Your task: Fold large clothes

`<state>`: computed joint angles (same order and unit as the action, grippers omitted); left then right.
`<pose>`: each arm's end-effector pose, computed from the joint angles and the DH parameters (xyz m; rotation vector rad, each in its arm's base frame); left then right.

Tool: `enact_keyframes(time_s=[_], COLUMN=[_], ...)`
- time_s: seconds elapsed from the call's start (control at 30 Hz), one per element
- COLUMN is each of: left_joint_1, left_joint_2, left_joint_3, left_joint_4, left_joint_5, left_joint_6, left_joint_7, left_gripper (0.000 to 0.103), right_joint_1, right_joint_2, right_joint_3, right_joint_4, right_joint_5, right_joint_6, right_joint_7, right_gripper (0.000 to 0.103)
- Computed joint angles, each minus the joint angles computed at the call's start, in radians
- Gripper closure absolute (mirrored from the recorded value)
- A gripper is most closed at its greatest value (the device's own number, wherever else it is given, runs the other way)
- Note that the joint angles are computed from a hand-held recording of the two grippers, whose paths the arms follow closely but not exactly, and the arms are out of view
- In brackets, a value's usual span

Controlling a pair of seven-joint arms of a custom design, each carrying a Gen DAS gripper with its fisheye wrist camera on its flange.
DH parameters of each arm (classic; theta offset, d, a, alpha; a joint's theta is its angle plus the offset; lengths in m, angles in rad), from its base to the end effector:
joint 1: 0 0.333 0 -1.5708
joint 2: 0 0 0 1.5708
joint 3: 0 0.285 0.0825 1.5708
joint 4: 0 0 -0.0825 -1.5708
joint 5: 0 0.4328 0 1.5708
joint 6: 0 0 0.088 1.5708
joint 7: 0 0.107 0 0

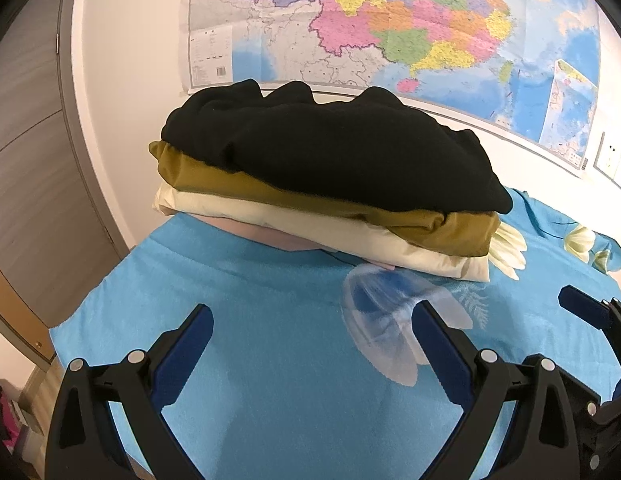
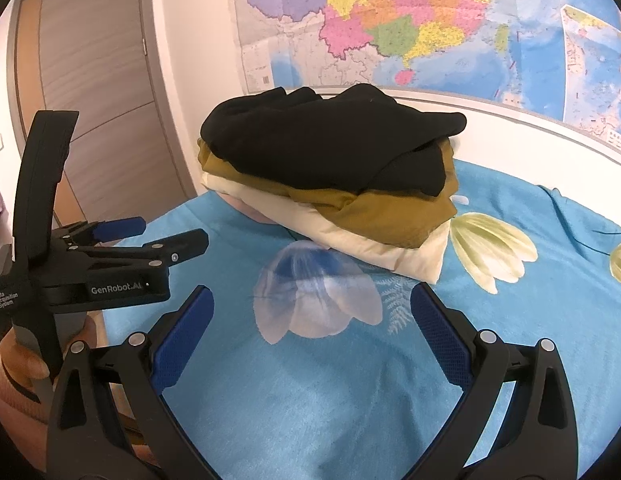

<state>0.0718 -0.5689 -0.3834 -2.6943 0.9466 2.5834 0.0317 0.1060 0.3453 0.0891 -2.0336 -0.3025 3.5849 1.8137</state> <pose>0.4308 -0.1375 0.3773 -1.9764 1.1730 -0.5034 0.6412 0.1605 0.3594 -1.6236 1.2121 -0.7687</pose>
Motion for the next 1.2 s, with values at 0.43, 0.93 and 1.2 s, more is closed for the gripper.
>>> enact_keyframes(time_s=[0.43,0.93,1.2], left_joint_1=[-0.018,-0.023,-0.027], left_joint_2=[-0.011,-0.016,-0.005], left_joint_3=[-0.004,-0.009,-0.010], left_joint_4=[-0.011,-0.016,-0.007], left_joint_5=[-0.009,-0.022,-0.016], left_joint_6=[-0.018,-0.021,-0.030], left_joint_7=[-0.010,-0.013,-0.013], left_gripper=[0.007,0.007,0.007], right_joint_1=[0.012,0.008,0.005], right_joint_2=[-0.011,-0.013,-0.013], right_joint_3=[-0.007,-0.005,-0.004], right_joint_4=[-0.030,-0.043,-0.043], right_joint_5=[0.023,0.015,0.009], right_joint_6=[0.014,0.023,0.021], right_joint_7=[-0.012,-0.003,0.008], right_gripper=[0.006,0.006,0.006])
